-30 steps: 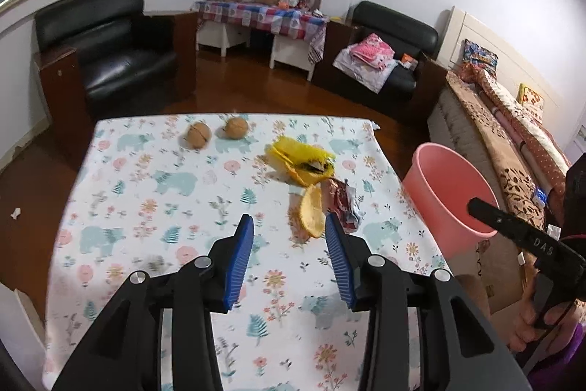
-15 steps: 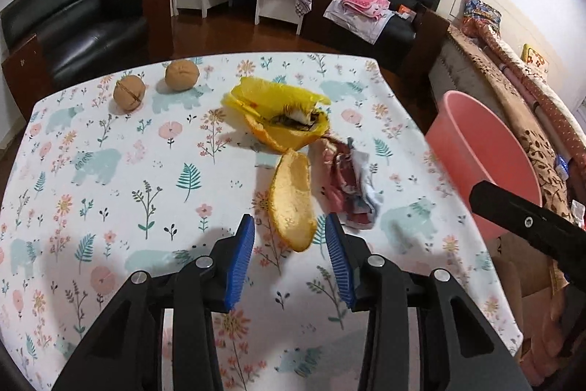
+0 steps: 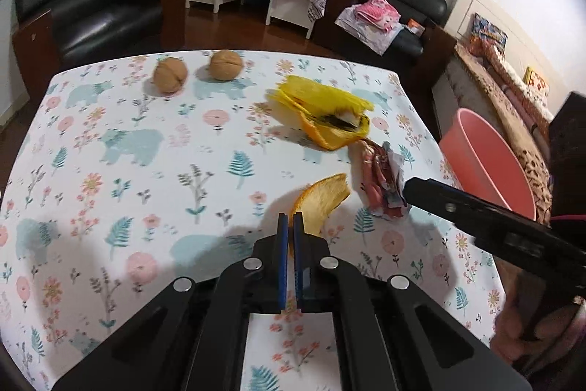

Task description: Collect trash

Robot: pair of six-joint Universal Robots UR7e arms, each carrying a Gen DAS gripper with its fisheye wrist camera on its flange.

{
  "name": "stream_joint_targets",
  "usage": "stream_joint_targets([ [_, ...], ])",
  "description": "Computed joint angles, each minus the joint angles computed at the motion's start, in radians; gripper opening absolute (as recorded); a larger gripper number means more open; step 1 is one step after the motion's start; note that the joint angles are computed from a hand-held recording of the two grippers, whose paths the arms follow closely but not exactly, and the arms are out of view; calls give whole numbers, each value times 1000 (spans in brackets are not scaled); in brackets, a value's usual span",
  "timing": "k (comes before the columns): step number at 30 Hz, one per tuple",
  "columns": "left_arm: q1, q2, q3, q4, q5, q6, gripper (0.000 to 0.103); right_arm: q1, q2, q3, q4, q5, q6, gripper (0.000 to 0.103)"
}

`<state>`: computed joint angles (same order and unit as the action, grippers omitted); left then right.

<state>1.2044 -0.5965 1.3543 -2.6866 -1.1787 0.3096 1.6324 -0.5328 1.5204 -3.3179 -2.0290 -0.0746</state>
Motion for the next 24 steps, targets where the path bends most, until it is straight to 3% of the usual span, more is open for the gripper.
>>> stream_joint_targets([
  [5,8,-20,8,-1,-9,-9,1,-11,13,-21,30,-8,14,37],
  [9,12,-31,15,6,-8,-13,1,-21,1,-6,43,0,19,11],
  [15,16,-62,35,60,-26,-16,2,-21,-33,53,9,15,-13,6],
  [19,16,-76,51,63,-11,-11,27,-19,-57,99,-37,23,-32,6],
  [24,13,-61,36,60,21,-22,32,-19,-86,154,-84,38,-37,6],
])
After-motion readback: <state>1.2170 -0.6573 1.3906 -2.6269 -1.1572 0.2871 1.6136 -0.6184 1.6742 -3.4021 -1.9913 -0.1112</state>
